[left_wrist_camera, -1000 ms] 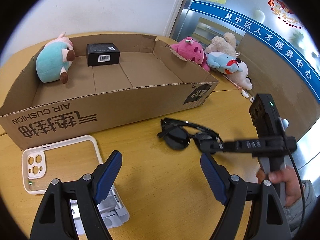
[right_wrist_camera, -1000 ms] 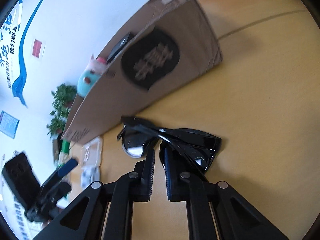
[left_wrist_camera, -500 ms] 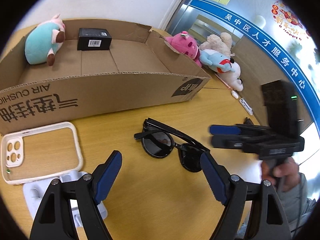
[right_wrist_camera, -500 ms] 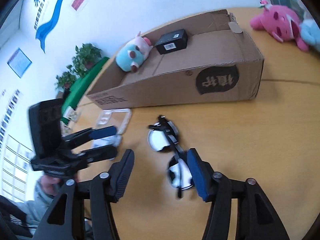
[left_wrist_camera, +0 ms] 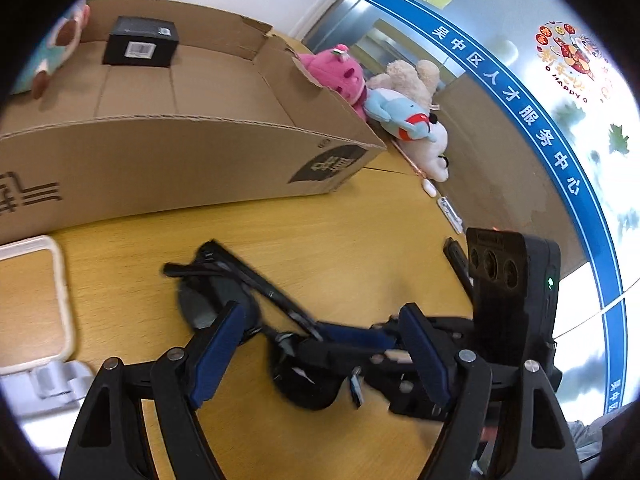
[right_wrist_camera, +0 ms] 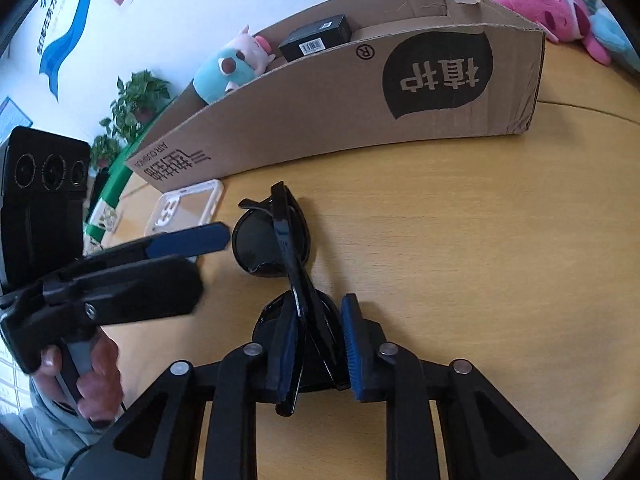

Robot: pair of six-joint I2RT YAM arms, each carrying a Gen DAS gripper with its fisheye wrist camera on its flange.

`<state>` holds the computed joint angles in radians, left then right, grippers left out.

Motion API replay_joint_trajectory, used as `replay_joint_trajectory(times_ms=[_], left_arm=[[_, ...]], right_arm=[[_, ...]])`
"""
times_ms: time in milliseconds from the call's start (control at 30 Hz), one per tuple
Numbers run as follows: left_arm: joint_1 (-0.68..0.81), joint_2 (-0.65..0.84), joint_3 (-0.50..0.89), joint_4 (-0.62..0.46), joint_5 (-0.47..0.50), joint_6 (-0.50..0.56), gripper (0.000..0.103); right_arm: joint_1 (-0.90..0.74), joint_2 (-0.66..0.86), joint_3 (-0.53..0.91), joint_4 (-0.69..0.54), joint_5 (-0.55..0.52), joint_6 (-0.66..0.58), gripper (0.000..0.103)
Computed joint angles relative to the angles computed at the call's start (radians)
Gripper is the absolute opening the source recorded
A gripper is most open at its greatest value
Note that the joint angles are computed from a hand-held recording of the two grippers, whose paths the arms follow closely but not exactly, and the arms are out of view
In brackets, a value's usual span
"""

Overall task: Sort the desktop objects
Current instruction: 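Lift the sunglasses with the right gripper while the left gripper approaches them, then close the left gripper on the sunglasses while the right gripper carries them over the box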

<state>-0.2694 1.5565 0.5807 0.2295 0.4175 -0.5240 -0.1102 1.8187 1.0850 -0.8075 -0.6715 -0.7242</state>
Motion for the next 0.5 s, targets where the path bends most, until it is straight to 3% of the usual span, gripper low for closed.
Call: replay_joint_trajectory(times_ms=[100, 267, 333, 500], left_arm=[[0.0, 0.064, 0.029, 0.02, 0.021, -0.01, 0.07], [0.02, 0.12, 0.043, 0.018, 0.034, -0.041, 0.031], [0.029, 0.112, 0.035, 0.015, 0.036, -0.052, 0.02], [0.04, 0.024, 0.035, -0.031, 0.023, -0.05, 0.017]], right_arm=[[-0.019, 0.005, -0.039, 0.029, -0.035, -0.009, 0.016], [-0.014, -0.024, -0.078, 0.05, -0.044, -0.02, 0.016], [-0.008, -0.024, -0.079, 0.044, -0.05, -0.021, 0.016], [-0.018, -0.042, -0.053, -0.001, -0.083, -0.043, 0.016]])
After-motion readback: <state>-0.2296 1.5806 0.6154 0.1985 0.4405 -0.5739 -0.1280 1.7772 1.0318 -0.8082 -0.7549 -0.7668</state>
